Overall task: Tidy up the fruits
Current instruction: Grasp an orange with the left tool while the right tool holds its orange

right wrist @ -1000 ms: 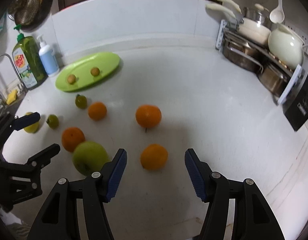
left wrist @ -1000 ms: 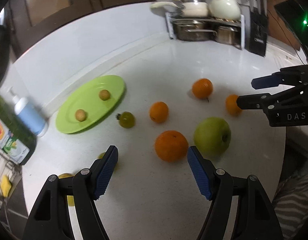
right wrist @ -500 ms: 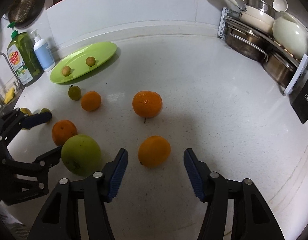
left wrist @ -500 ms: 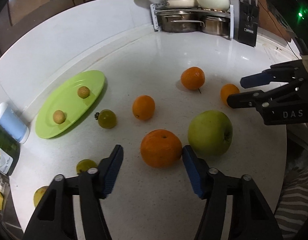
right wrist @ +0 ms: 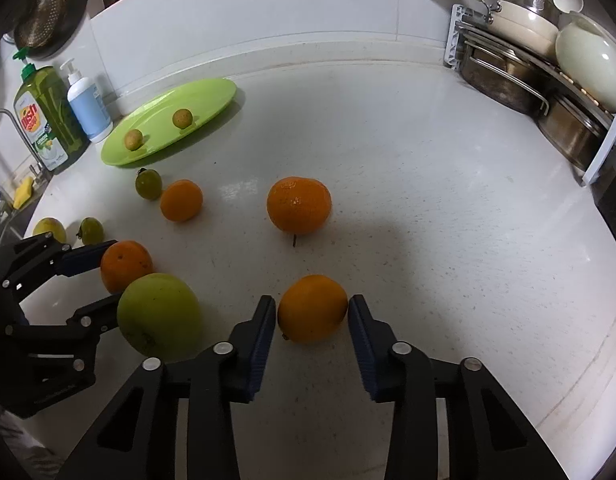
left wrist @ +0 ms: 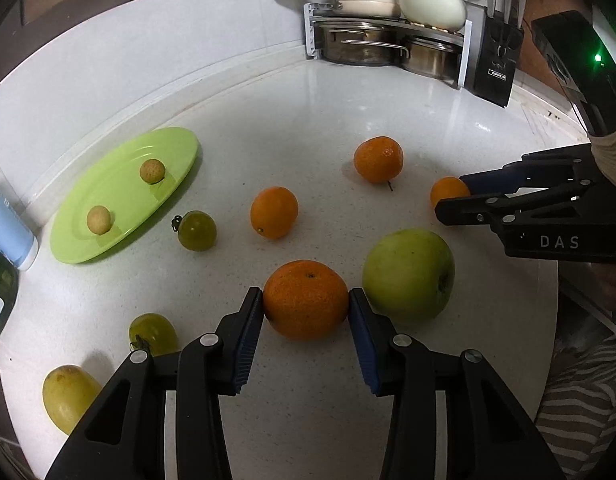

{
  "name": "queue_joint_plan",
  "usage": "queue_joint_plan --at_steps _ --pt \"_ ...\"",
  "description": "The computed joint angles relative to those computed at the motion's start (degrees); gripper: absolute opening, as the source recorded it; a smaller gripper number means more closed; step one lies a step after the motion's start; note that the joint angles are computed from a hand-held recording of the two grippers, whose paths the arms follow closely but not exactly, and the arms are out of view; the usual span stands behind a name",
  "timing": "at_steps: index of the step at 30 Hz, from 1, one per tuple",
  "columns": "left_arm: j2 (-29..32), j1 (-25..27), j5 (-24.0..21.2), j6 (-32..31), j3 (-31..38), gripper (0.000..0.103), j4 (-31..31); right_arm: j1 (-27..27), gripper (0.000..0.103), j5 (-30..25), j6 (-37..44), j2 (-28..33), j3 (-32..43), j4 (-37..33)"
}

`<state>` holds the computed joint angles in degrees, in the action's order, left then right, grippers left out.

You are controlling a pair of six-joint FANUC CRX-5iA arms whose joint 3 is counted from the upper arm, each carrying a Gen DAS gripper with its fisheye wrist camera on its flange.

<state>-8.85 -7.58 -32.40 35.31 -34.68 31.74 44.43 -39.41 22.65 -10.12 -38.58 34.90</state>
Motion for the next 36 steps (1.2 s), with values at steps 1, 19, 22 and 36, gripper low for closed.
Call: queue_joint_plan --at_steps 1,19,22,36 --pt "-0.01 -0.04 0.09 0.31 -0.03 0.042 -0.09 0.0 0.037 0.07 -0.05 0.0 -0.04 0.09" --pt "-2.5 0.48 0.3 7.91 -0.21 0.042 -2.26 1.3 0.037 0.96 -1.23 -1.51 -1.05 3.38" --pt "-3.61 1.09 -0.24 10.49 -0.01 0.042 -2.66 1.76 0.037 1.32 -1.47 -2.35 -1.19 4.71" --pt "-8.56 3.63 0.42 24.21 2.72 0.042 -7.4 0.98 0.037 8.77 3.26 -3.3 1.38 5.92"
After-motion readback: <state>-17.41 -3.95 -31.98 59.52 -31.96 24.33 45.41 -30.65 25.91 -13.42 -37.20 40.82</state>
